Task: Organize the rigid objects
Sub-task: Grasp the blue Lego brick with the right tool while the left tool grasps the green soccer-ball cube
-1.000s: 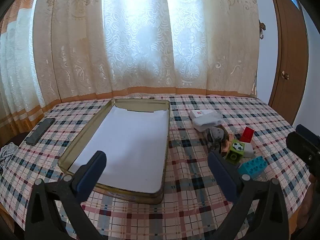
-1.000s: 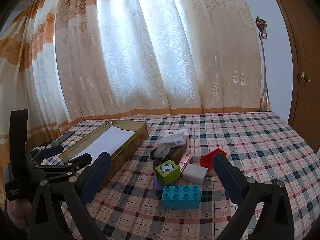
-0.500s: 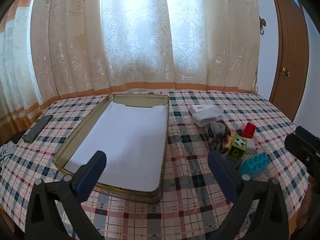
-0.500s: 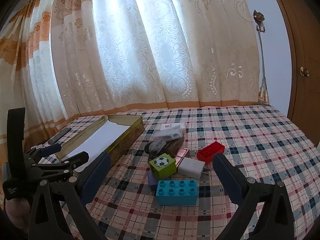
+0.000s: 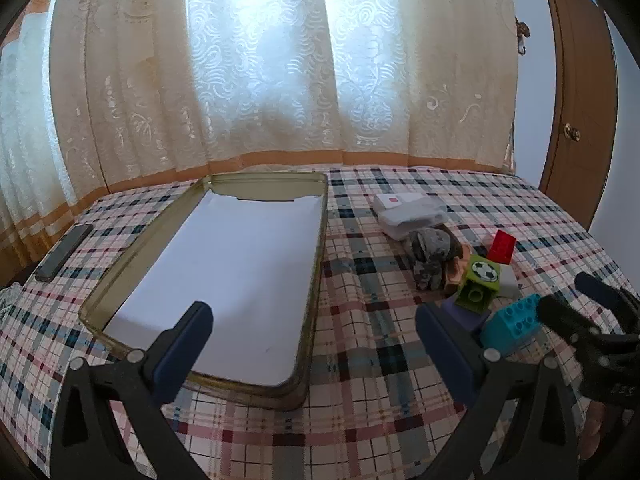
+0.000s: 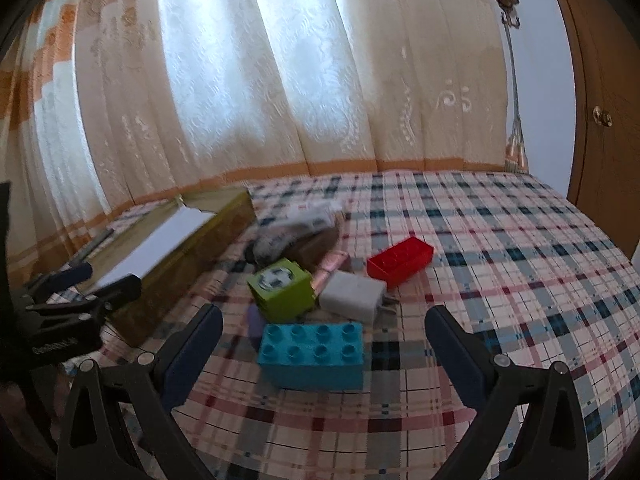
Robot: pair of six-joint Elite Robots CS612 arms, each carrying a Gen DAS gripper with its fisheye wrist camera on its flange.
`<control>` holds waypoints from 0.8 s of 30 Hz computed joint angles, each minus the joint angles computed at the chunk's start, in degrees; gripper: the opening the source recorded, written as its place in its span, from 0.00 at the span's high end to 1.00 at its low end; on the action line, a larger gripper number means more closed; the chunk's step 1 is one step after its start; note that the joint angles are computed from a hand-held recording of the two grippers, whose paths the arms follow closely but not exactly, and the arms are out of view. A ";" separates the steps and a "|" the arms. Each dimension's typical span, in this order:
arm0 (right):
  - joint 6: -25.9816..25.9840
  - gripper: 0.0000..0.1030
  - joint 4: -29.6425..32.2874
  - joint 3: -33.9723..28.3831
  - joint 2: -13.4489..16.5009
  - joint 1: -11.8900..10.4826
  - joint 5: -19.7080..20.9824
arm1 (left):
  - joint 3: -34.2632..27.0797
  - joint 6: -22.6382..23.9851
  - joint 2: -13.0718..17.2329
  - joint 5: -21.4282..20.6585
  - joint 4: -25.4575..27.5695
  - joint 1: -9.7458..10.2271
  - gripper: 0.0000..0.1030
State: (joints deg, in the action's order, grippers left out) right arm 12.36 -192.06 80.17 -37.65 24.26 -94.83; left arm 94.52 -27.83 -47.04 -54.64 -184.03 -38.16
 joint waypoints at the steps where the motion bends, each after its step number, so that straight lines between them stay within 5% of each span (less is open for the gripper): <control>1: -0.09 0.01 0.74 -0.21 0.10 -0.01 -0.21 | -0.17 0.09 0.10 -0.12 0.17 0.01 0.00; 11: -2.70 0.03 9.79 -3.44 1.13 0.45 -0.69 | -1.69 0.56 0.85 -1.68 2.10 0.07 0.00; 15: -1.78 0.34 13.88 -4.17 1.15 0.06 0.88 | -2.21 1.29 1.09 -1.74 2.31 -0.06 0.00; 20: -0.36 0.35 11.31 -3.12 0.95 -0.33 1.77 | -2.92 1.91 1.39 -2.54 2.60 -0.05 0.00; 24: 1.36 0.35 8.57 -2.14 0.57 -0.53 -1.20 | -4.36 3.01 2.01 -3.59 3.60 -0.25 0.00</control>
State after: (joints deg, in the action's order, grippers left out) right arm 13.72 -183.48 78.03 -37.08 23.73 -96.03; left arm 90.16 -24.82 -45.03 -58.23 -180.42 -38.41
